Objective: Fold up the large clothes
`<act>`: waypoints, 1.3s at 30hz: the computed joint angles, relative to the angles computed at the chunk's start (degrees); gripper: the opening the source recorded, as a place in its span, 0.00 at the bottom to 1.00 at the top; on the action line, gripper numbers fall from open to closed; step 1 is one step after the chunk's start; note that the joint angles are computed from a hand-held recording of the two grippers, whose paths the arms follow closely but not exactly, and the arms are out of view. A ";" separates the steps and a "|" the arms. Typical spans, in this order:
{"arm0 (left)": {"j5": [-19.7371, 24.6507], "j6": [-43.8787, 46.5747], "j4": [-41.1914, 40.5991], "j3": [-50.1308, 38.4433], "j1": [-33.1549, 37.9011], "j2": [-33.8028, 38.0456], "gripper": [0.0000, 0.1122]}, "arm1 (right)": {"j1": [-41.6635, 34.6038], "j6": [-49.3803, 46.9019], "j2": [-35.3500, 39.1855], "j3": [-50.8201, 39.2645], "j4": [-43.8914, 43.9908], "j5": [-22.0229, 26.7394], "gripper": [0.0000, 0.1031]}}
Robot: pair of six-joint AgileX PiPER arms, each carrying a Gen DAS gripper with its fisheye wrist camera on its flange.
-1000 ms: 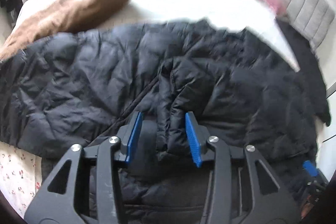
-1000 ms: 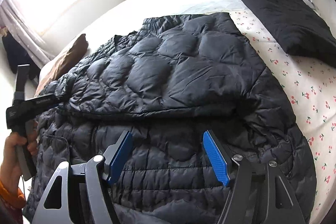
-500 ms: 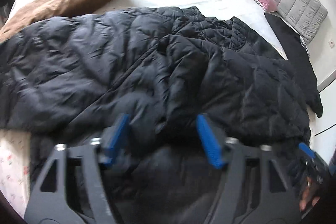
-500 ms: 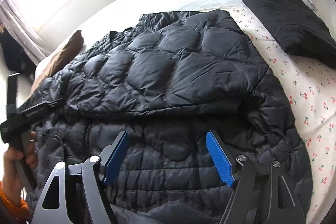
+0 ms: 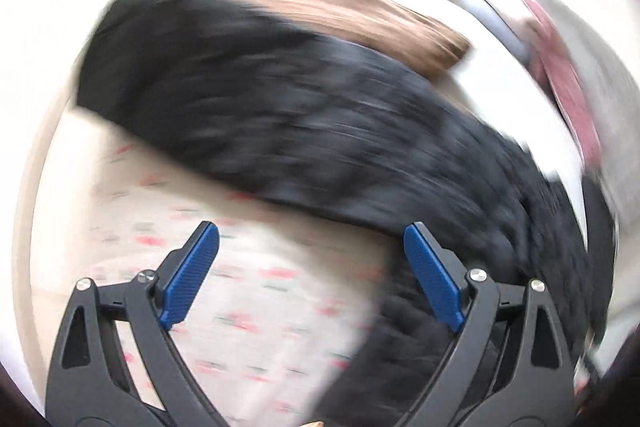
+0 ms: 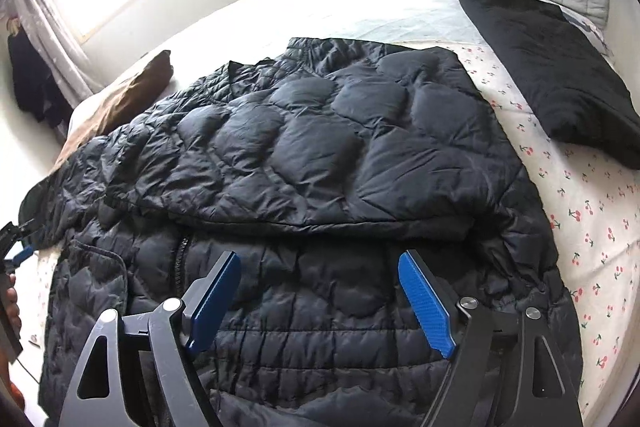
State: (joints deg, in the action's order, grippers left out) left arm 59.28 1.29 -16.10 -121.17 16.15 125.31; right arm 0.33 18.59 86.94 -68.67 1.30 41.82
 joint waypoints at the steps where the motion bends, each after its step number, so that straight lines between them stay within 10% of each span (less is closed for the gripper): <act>1: -0.58 -0.46 -1.77 -0.20 2.45 1.11 0.83 | 0.14 -0.29 0.26 -0.14 0.46 -0.01 0.80; 7: -4.97 4.54 -20.41 -2.09 11.63 7.88 0.83 | 1.29 -1.24 1.19 -0.39 1.20 0.56 0.80; 12: -5.19 0.02 -18.71 -11.69 11.96 13.87 0.81 | 1.59 -0.03 1.69 -0.35 -0.38 0.53 0.80; 14: -4.41 -3.58 -16.28 -16.23 12.12 16.24 0.67 | 1.29 -0.33 1.97 -0.37 -0.03 0.56 0.80; 16: -2.46 -7.35 -15.50 -21.61 12.52 19.28 0.26 | 1.12 -0.58 2.06 -0.32 0.11 0.59 0.80; 18: -1.70 -8.21 -17.54 -22.12 13.22 19.55 0.07 | 1.13 -0.82 1.90 -0.23 0.22 0.66 0.80; 27: -7.93 8.14 -26.70 -9.50 10.45 4.54 0.04 | 0.23 -1.07 0.61 -0.05 0.99 0.02 0.80; 39: -0.66 16.15 -30.27 -21.65 -8.03 0.91 0.03 | -1.32 -1.58 -1.55 0.61 2.54 -0.47 0.80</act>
State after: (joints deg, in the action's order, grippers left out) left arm 58.61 17.44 -46.36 -142.82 8.12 126.22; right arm -0.99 17.01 85.39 -68.06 3.85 41.35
